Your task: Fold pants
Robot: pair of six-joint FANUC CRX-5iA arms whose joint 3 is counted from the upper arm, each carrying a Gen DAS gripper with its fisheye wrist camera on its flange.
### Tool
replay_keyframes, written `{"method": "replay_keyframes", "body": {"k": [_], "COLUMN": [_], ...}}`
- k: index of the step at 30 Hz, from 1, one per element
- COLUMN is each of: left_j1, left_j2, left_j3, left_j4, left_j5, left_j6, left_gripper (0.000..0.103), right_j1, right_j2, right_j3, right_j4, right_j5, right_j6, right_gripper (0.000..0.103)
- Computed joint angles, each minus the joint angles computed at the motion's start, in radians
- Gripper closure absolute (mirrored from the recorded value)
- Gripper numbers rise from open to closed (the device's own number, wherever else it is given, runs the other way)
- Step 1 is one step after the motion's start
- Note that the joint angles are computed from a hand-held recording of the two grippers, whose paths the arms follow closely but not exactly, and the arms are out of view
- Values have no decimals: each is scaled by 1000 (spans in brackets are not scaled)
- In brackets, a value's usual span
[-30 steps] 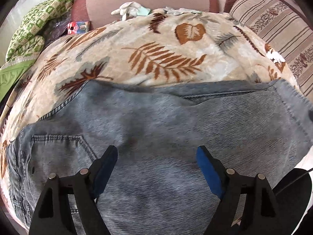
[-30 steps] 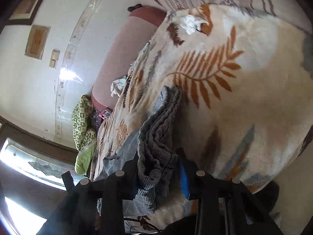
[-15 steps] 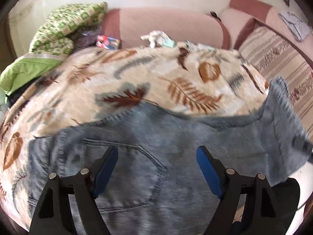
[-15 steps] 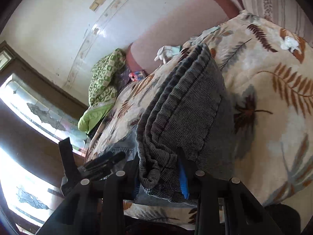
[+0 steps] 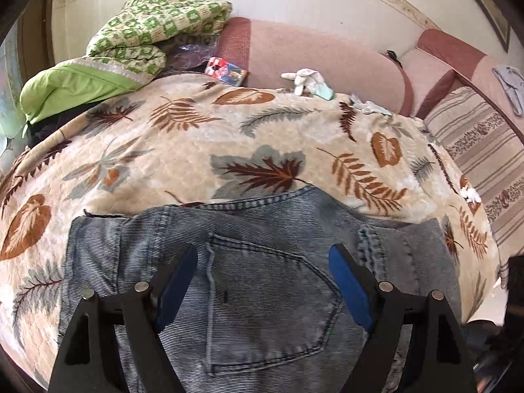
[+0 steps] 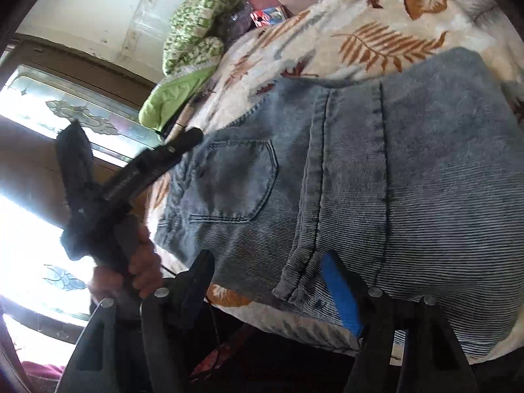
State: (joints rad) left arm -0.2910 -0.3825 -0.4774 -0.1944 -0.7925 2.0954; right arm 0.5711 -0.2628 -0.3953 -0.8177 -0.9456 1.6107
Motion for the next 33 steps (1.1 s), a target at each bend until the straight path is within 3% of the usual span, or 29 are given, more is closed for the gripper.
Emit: {"method": "replay_keyframes", "body": {"k": [6, 10, 12, 14, 16, 21, 24, 26, 30, 33], "left_j1": [-171, -250, -275, -258, -232, -183, -186, -203, -222, -205], "left_j2": [82, 196, 282, 274, 261, 191, 174, 199, 251, 227], "left_j3": [49, 105, 158, 129, 122, 64, 50, 66, 94, 75], "left_j4": [-55, -82, -106, -84, -36, -4, -19, -39, -64, -41], "left_j5": [44, 18, -73, -35, -33, 40, 68, 58, 25, 42], "left_j6": [-24, -39, -25, -22, -73, -73, -67, -78, -76, -89], "left_gripper": [19, 19, 19, 18, 18, 18, 18, 18, 18, 18], "right_j1": [-290, -522, -533, -504, -532, -573, -519, -501, -409, -437], "right_j2": [-157, -28, 59, 109, 125, 118, 141, 189, 264, 249], "right_j3": [-84, -75, -72, -58, -34, 20, 51, 65, 108, 109], "right_j4": [-128, -342, -366, -333, -341, -425, -423, -443, -313, -348], "right_j5": [59, -98, -132, -113, -146, -160, -106, -86, -3, -49], "right_j6": [110, 253, 249, 174, 169, 248, 252, 254, 150, 227], "right_gripper": [31, 31, 31, 37, 37, 36, 36, 35, 37, 36]}}
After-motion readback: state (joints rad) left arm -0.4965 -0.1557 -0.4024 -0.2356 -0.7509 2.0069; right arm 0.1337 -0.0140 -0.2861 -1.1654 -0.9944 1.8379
